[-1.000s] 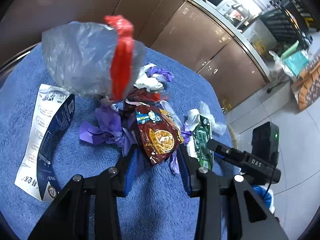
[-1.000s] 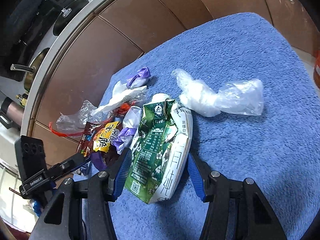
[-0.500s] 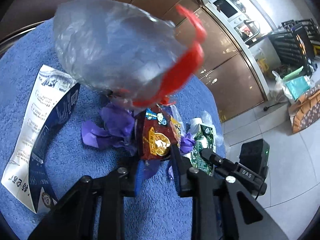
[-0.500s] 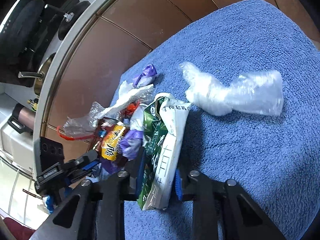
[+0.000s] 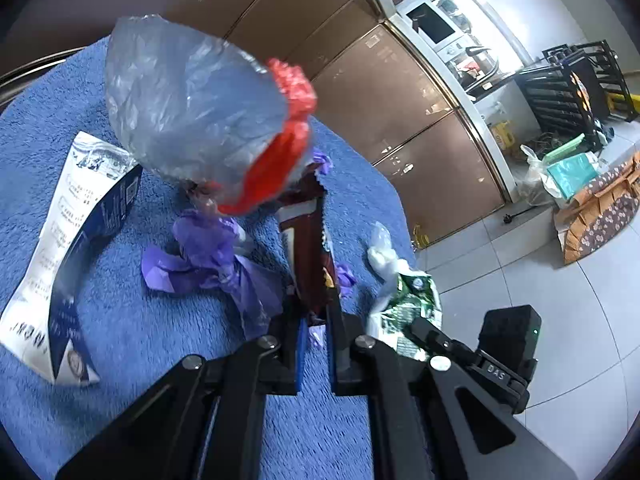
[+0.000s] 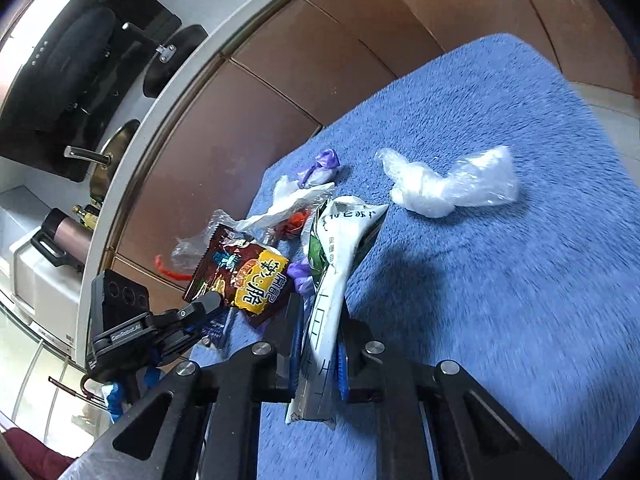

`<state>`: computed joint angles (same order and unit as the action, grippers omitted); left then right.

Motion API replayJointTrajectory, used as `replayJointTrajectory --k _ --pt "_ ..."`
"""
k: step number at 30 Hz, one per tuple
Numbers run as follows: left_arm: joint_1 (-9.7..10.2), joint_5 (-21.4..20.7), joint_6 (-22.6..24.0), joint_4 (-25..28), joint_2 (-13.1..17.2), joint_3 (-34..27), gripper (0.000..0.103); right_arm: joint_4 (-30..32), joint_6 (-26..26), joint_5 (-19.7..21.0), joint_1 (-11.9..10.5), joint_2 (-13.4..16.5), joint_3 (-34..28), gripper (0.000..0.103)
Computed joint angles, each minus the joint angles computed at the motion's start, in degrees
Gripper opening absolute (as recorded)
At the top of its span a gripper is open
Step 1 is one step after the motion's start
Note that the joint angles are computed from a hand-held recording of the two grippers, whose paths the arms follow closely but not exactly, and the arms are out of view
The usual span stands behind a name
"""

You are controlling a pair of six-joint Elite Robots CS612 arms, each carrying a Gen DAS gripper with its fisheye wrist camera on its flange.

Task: Collect trash
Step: 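Grasp the brown snack wrapper with the left tool while the right tool grasps the milk carton, then carry both items to the black bin and open both tools to drop them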

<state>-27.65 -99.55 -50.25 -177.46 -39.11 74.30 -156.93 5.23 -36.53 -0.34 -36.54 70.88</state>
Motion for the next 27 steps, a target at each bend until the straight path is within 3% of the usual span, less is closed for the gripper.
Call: replayJointTrajectory --k 9,17,21,27 --pt "-1.48 1.7 2.3 -4.2 -3.8 4.8 0.006 -8.8 3.0 -0.6 -1.2 -4.7 7.7 0.013" --pt "-3.52 4.0 6.0 -6.6 -7.6 8.4 0.006 -20.9 7.9 -1.3 -2.3 -8.6 14.1 0.013" --pt "-4.78 4.6 10.0 -6.0 -9.0 8.6 0.006 -27.3 10.7 -2.4 -3.4 -10.3 17.1 0.013" --pt "-7.06 3.2 14.6 -1.4 -7.7 3.5 0.006 -36.5 15.3 -7.7 -6.9 -12.9 21.9 0.013"
